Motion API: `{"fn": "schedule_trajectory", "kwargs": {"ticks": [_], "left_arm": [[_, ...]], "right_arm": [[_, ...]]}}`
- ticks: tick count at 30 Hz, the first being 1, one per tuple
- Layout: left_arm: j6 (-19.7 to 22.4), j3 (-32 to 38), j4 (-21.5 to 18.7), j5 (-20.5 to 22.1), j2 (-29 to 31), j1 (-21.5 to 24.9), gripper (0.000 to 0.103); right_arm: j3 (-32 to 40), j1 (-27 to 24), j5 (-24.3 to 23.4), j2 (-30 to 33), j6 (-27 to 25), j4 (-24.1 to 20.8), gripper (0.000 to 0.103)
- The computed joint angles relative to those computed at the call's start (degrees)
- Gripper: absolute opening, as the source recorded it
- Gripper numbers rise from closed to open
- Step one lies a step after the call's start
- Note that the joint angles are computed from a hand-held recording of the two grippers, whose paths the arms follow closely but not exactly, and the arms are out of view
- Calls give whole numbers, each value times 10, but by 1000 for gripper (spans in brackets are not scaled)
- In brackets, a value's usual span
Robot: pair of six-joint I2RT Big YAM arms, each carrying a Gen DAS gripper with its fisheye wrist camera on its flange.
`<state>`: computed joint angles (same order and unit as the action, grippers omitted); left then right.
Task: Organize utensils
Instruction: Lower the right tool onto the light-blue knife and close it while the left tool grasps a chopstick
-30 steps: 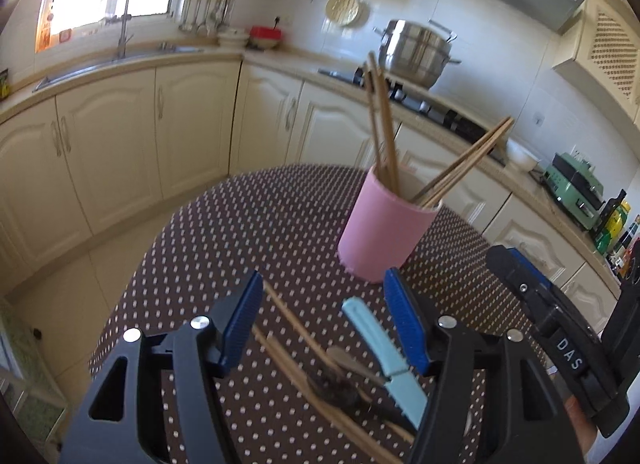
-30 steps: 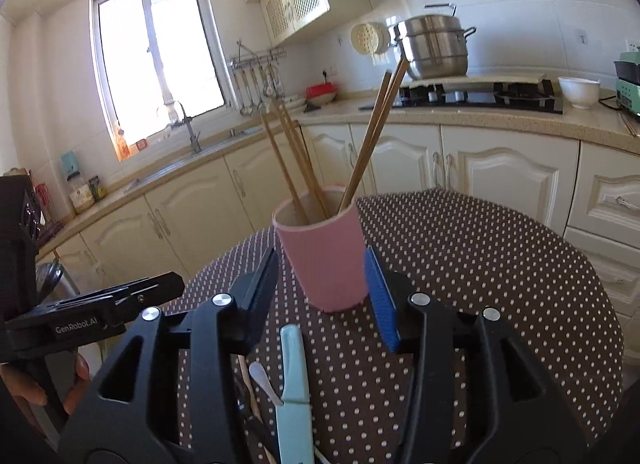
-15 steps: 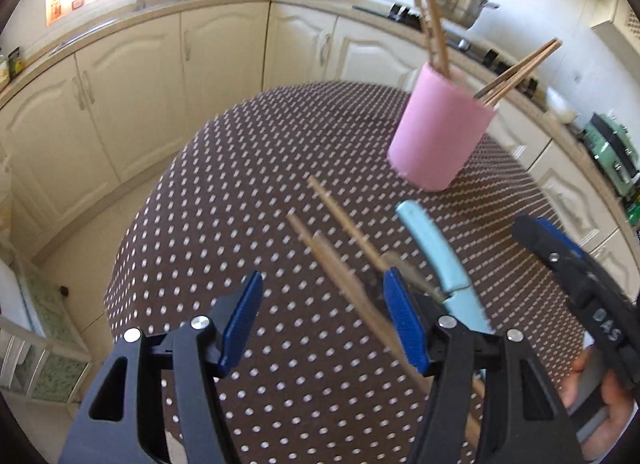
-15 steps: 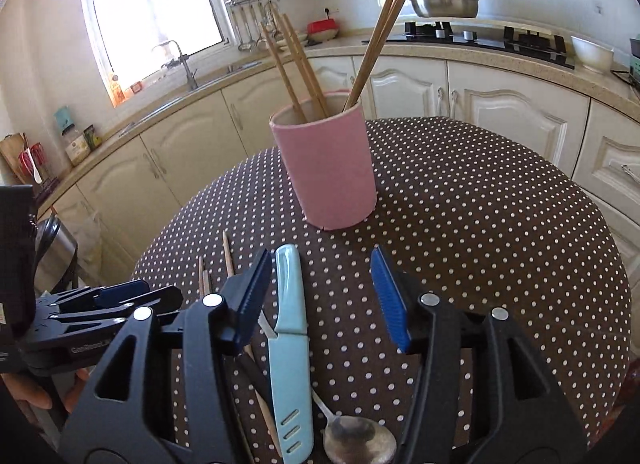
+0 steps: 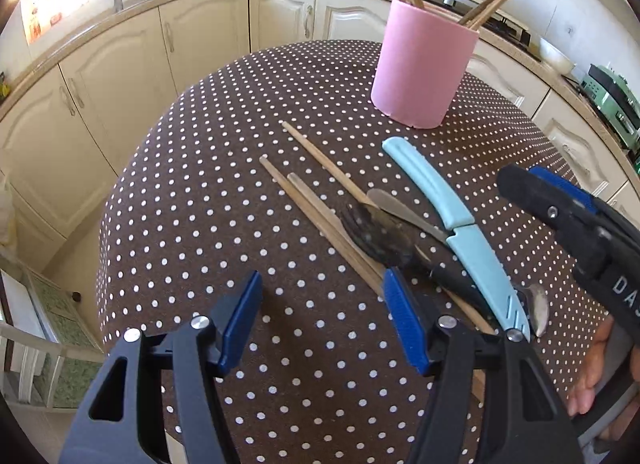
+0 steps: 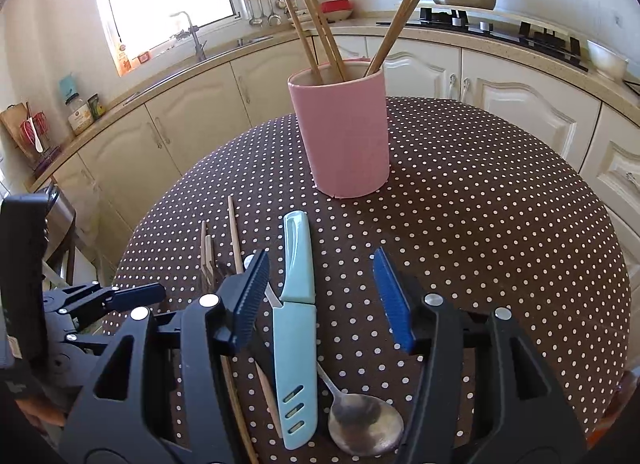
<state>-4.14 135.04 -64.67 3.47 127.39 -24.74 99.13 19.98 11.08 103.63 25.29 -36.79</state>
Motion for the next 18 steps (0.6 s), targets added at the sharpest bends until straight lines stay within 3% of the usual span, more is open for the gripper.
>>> {"fn": "schedule_trajectory", "kwargs": {"ticks": [8,18], "left_arm": [[29,25,-1,-30,15,-15,63],[28,11,-6,-16,5,-6,64]], "right_arm": [[-5,1,3,-3,-3,0,55],[-1,0,3,3,-10,-10,56]]}}
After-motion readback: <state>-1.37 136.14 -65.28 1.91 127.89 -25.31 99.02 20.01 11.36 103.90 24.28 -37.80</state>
